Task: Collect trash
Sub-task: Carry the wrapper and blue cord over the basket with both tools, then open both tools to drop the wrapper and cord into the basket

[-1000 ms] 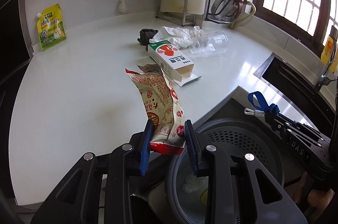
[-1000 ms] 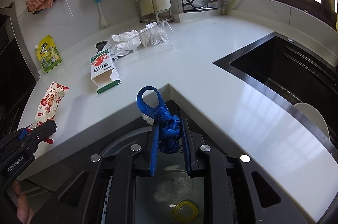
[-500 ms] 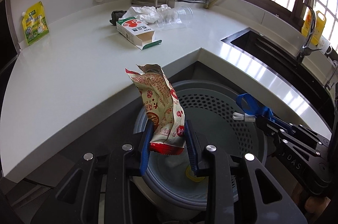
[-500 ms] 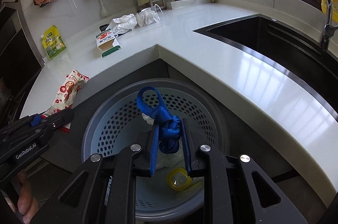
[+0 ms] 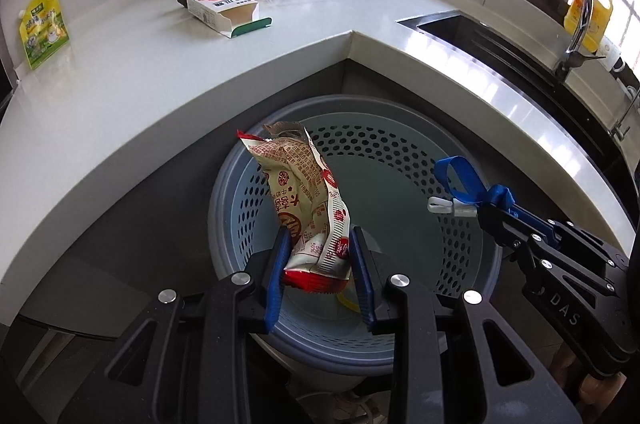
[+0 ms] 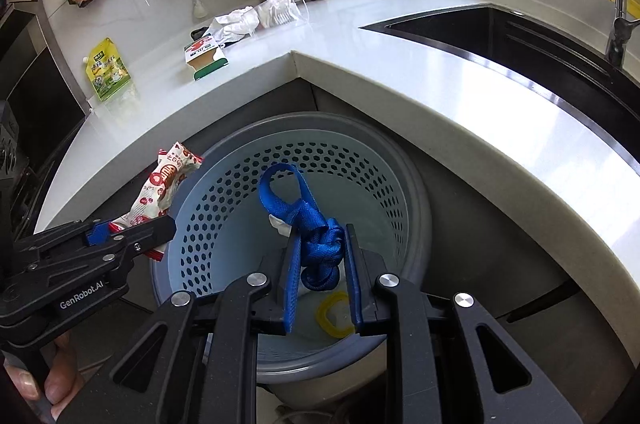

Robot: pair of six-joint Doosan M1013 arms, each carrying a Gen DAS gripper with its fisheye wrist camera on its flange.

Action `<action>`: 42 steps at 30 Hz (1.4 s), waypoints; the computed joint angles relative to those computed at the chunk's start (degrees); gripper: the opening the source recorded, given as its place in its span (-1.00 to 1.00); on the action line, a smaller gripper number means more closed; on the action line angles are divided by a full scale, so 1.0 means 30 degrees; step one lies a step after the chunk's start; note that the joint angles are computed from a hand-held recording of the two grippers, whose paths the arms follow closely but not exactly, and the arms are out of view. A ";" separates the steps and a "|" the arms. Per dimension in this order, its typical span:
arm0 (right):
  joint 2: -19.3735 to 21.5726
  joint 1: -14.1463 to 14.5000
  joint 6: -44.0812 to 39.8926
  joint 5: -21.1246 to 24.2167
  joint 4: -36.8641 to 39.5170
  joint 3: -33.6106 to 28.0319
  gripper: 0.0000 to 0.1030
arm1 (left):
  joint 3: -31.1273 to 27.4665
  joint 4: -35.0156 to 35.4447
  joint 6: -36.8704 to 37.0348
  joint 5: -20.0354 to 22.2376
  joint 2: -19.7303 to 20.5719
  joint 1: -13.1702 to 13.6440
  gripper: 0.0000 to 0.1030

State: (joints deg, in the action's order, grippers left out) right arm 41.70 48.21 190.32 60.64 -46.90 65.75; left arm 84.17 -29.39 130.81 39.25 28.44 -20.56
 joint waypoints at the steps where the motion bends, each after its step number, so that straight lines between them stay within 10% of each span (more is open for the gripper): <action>1: -0.0020 -0.0004 0.0027 -0.0051 0.0001 0.0050 -0.62 | -0.0026 0.0043 -0.0044 0.0065 0.0036 -0.0018 -0.42; 36: 0.0042 -0.0195 -0.0345 -0.0464 0.0636 0.0116 -0.61 | -0.0491 0.0901 -0.0880 0.0591 0.0409 -0.0079 -0.40; 42: -0.0003 -0.0119 -0.0016 -0.0286 0.0296 0.0184 -0.23 | -0.0428 0.0850 -0.0963 0.0427 0.0359 -0.0012 -0.09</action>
State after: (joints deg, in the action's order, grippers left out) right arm 41.69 47.86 190.28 59.78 -46.01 66.31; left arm 82.89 -26.84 127.92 40.53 29.52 -20.59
